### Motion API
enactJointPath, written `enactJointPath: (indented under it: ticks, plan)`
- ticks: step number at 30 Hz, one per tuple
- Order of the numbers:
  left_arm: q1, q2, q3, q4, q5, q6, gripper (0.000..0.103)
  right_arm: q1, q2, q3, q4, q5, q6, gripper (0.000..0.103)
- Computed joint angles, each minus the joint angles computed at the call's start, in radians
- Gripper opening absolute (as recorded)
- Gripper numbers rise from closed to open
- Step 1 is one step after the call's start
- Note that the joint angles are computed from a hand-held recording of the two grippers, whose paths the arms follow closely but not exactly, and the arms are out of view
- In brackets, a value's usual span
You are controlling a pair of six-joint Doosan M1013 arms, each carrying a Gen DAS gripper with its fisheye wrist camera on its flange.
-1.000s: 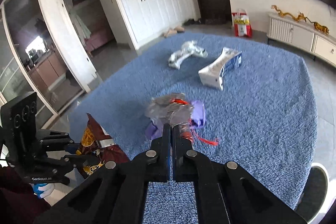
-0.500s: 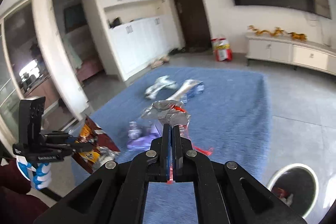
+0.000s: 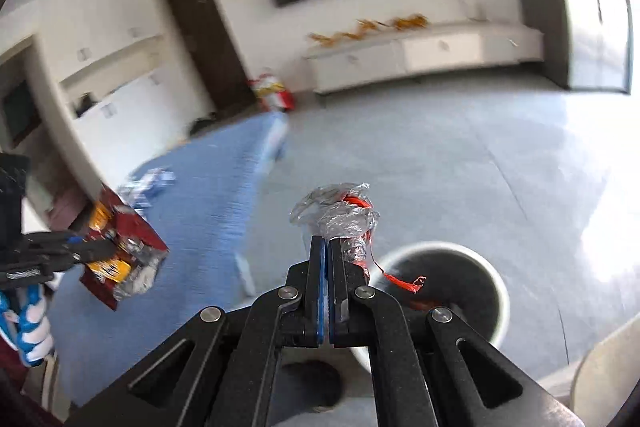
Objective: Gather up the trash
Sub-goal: 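Carry both items over the grey bin and open both grippers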
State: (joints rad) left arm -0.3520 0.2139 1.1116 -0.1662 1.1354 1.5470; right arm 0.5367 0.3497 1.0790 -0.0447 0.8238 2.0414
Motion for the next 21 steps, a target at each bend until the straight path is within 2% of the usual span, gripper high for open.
enactJointPath:
  ticks: [7,12,15,16,20,21]
  plan:
    - [-0.071,0.18,-0.187,0.018,0.072,0.023,0.018,-0.057,0.053,0.009,0.008,0.063,0.083,0.003]
    - [-0.093,0.281,-0.276,0.031,0.137,-0.019,0.021,-0.076,0.093,-0.012,-0.003,0.116,0.121,0.005]
    - [-0.091,0.321,-0.312,-0.003,0.173,-0.033,0.021,-0.08,0.098,-0.007,-0.032,0.134,0.16,0.028]
    - [-0.091,0.329,-0.322,-0.012,0.181,-0.038,0.023,-0.08,0.095,-0.002,-0.044,0.135,0.177,0.032]
    - [-0.078,0.33,-0.325,-0.078,0.171,-0.026,0.037,-0.071,0.084,0.005,-0.082,0.143,0.217,0.033]
    - [-0.077,0.324,-0.318,-0.097,0.164,-0.02,0.037,-0.068,0.082,0.004,-0.094,0.147,0.225,0.033]
